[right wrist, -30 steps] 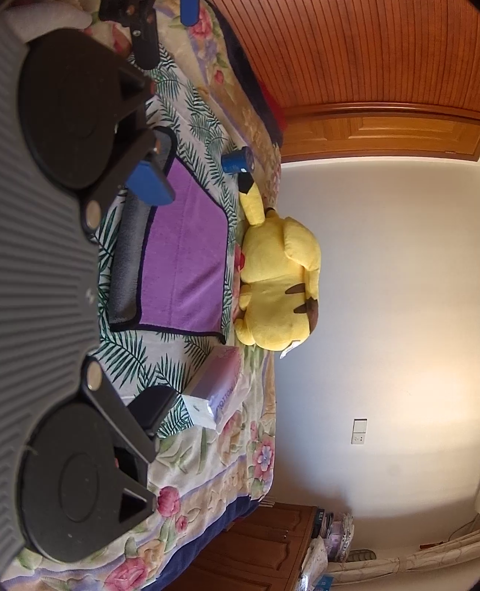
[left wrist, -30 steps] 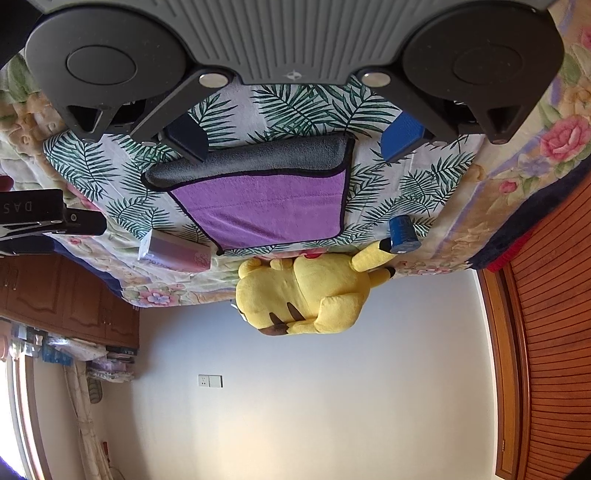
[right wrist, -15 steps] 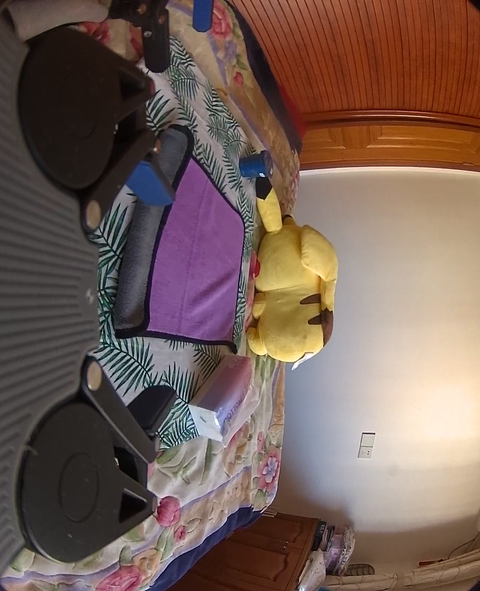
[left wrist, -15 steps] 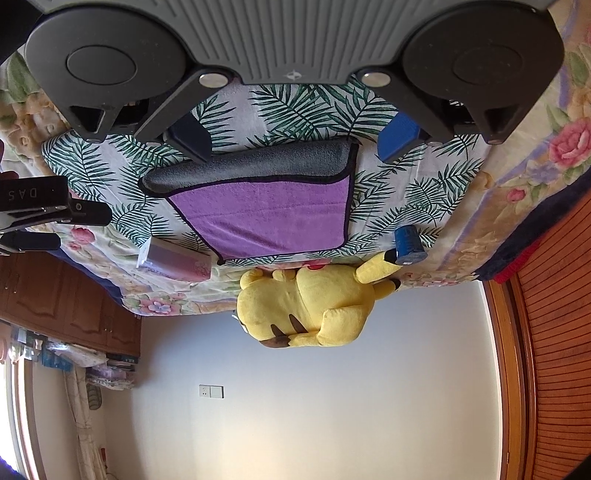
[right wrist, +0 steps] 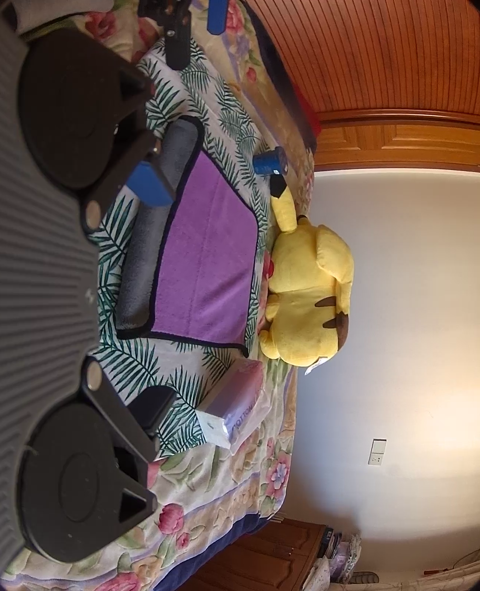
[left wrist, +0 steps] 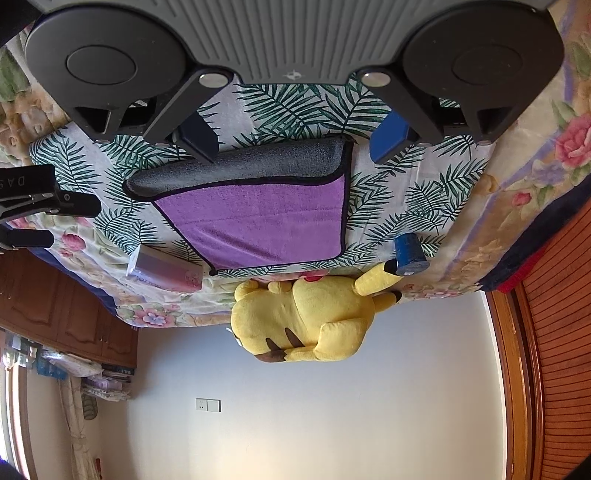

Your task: Fold towel

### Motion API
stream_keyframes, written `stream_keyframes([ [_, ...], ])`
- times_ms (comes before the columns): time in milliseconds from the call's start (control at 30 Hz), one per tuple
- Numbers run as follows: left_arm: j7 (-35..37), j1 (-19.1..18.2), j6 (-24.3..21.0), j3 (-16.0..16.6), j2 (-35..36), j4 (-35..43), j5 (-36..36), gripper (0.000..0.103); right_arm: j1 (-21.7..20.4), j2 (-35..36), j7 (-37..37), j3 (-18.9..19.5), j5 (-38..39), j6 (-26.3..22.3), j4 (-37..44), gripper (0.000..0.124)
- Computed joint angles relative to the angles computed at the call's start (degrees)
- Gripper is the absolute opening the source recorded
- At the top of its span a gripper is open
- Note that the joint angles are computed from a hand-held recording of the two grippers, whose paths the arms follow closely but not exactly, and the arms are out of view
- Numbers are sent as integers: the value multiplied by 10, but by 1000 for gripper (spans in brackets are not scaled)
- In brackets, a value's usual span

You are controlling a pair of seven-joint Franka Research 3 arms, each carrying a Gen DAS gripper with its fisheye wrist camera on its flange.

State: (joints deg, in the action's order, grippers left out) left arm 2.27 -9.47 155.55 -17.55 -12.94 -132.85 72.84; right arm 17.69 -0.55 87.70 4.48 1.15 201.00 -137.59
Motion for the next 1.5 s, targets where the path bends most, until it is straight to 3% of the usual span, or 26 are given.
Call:
stream_keyframes([
  [233,17,2,-1,10,22,17,-14,73,-11,14,42,-2,-57,-21,19,103],
  [600,34,13,23,30,55,42,-18,73,-46,47,47,26,-73,-60,60,103],
  [833,59,17,37,46,84,59,-33,67,-121,73,68,92,-105,-82,90,102],
  [933,81,19,56,55,96,63,-59,66,-165,86,70,134,-112,-92,104,101],
  [1033,83,21,65,60,106,70,-62,66,-229,103,64,200,-114,-108,120,92],
  [1133,94,20,64,64,118,78,-65,66,-225,117,39,201,-97,-113,134,91],
  [1500,142,18,67,86,163,106,-101,58,-288,164,-41,276,-28,-157,180,85],
])
